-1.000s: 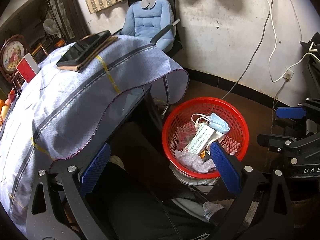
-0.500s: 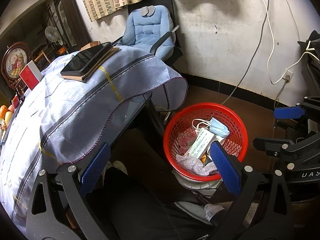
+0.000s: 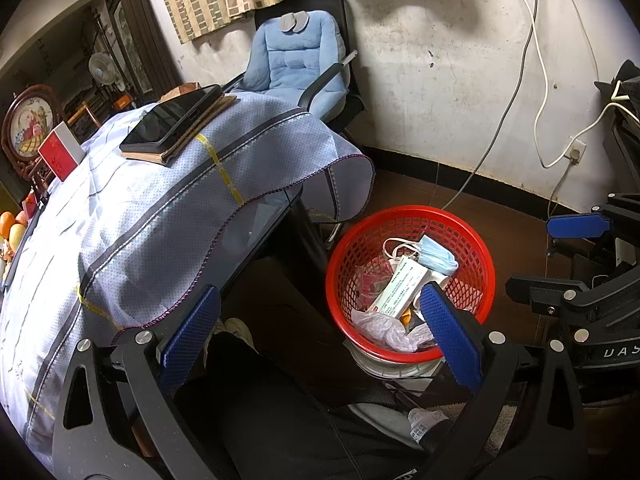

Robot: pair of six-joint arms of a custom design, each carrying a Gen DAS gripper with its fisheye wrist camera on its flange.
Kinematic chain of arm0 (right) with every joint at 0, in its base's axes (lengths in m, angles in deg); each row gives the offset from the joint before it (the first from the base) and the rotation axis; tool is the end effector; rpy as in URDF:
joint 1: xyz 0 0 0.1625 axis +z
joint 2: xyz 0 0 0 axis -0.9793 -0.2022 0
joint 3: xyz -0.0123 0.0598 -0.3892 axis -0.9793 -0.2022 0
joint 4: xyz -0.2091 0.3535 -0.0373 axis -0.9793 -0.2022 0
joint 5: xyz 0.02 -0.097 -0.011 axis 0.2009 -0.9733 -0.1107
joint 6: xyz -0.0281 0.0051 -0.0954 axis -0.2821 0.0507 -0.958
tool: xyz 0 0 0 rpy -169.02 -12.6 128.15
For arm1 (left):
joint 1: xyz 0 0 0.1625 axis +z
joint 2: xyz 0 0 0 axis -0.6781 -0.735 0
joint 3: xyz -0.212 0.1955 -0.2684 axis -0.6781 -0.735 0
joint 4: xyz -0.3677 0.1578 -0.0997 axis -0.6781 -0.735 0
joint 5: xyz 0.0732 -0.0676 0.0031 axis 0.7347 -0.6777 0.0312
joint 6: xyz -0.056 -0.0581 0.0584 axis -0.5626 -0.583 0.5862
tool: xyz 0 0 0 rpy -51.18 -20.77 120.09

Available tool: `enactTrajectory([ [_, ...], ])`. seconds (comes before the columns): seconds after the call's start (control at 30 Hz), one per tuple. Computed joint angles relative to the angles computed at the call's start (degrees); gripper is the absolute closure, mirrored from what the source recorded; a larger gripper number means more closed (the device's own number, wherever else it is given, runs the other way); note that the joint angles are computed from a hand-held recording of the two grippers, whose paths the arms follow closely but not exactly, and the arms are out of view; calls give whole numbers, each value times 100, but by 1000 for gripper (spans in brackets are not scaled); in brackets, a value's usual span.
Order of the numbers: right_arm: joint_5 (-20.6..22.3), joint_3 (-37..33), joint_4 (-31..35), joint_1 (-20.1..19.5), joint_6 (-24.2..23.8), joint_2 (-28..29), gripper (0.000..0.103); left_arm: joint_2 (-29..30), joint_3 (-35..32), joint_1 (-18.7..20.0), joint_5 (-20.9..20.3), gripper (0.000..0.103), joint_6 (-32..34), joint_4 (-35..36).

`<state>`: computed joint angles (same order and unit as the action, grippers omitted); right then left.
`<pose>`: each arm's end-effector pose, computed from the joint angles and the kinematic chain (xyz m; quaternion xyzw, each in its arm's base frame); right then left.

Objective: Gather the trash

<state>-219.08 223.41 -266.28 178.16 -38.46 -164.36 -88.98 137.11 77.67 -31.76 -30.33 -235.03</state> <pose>0.1076 -0.3152 0.2083 -0.2413 -0.8268 0.3754 0.3424 -0.3595 -0.4606 0.0157 0.6655 0.7196 -0.0822 0.1805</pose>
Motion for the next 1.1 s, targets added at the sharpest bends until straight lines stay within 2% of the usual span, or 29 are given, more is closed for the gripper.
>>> enactTrajectory([
  [1.1, -40, -18, -8, 41, -22, 43, 28, -30, -5, 38, -39, 7, 88, 35],
])
